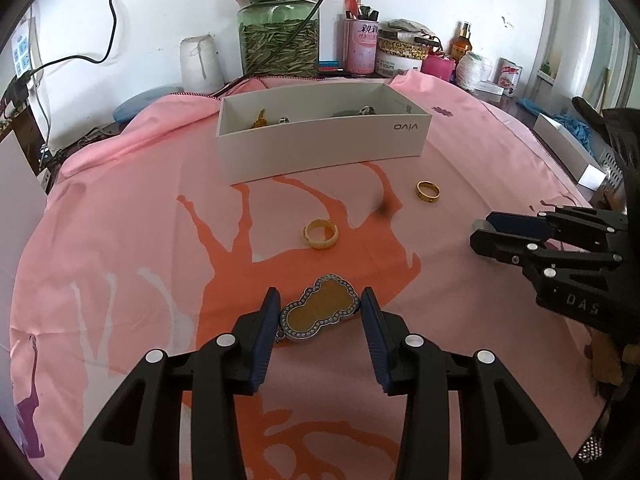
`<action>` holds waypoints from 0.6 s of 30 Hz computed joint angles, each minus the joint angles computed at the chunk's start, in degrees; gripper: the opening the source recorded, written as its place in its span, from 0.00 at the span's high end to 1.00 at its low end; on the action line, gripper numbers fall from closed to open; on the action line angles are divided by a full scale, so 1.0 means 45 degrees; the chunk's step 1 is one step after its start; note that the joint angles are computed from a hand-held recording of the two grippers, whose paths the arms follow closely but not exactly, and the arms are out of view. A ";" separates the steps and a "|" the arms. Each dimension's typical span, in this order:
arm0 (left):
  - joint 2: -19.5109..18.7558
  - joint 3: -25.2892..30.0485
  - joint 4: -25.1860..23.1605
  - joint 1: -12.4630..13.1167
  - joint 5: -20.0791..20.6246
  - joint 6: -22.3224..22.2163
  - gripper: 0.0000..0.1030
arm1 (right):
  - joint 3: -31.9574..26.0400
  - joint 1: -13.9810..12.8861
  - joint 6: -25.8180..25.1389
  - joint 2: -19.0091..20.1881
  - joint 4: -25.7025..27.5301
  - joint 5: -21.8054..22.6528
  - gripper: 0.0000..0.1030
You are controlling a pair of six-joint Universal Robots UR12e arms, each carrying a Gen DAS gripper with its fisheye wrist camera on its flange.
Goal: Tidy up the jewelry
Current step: 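Grasp the pale green jade stone with the right tool while the left tool holds the pendant, then lower the jade stone into the white box with the right tool while the left tool places the gourd pendant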
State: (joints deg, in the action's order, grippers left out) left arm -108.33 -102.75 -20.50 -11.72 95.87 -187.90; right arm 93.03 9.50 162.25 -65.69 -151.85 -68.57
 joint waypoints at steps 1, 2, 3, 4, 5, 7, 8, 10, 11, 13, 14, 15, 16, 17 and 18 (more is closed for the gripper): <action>0.0021 -0.0006 -0.0017 0.0019 -0.0121 -0.0051 0.60 | 0.0037 0.0022 -0.0043 -0.0026 -0.0025 -0.0018 0.73; 0.0052 -0.0013 -0.0029 0.0028 -0.0235 -0.0067 0.60 | 0.0098 0.0052 -0.0151 -0.0074 -0.0056 -0.0048 0.72; 0.0071 -0.0019 0.0007 0.0014 -0.0242 -0.0050 0.60 | 0.0152 0.0071 -0.0227 -0.0123 -0.0060 -0.0027 0.73; 0.0092 -0.0030 0.0090 -0.0033 -0.0136 0.0012 0.60 | 0.0176 0.0073 -0.0231 -0.0150 -0.0040 0.0035 0.73; 0.0116 -0.0046 0.0153 -0.0061 -0.0074 0.0065 0.60 | 0.0209 0.0054 -0.0237 -0.0200 0.0019 0.0199 0.73; 0.0177 -0.0077 0.0266 -0.0099 -0.0111 0.0146 0.60 | 0.0264 0.0025 -0.0218 -0.0289 0.0038 0.0414 0.73; 0.0195 -0.0068 0.0282 -0.0118 -0.0111 0.0176 0.60 | 0.0297 0.0012 -0.0181 -0.0346 0.0014 0.0510 0.73; 0.0222 -0.0054 0.0319 -0.0164 -0.0067 0.0253 0.60 | 0.0342 -0.0009 -0.0128 -0.0427 0.0011 0.0698 0.73; 0.0235 -0.0043 0.0317 -0.0184 -0.0060 0.0272 0.60 | 0.0363 -0.0029 -0.0129 -0.0482 0.0052 0.0853 0.73; 0.0257 -0.0016 0.0319 -0.0211 -0.0074 0.0302 0.60 | 0.0409 -0.0019 -0.0112 -0.0559 0.0022 0.0953 0.73; 0.0275 -0.0005 0.0368 -0.0229 -0.0066 0.0350 0.60 | 0.0419 -0.0016 -0.0107 -0.0594 -0.0018 0.0999 0.73; 0.0274 0.0027 0.0393 -0.0245 -0.0034 0.0382 0.60 | 0.0405 -0.0012 -0.0086 -0.0613 -0.0042 0.1035 0.73; 0.0266 0.0074 0.0420 -0.0254 0.0015 0.0432 0.60 | 0.0376 -0.0007 -0.0056 -0.0615 -0.0064 0.1058 0.73; 0.0252 0.0131 0.0416 -0.0257 0.0059 0.0469 0.60 | 0.0308 -0.0001 -0.0004 -0.0601 -0.0087 0.1087 0.72; 0.0228 0.0221 0.0404 -0.0259 0.0147 0.0507 0.60 | 0.0229 0.0005 0.0057 -0.0579 -0.0103 0.1095 0.72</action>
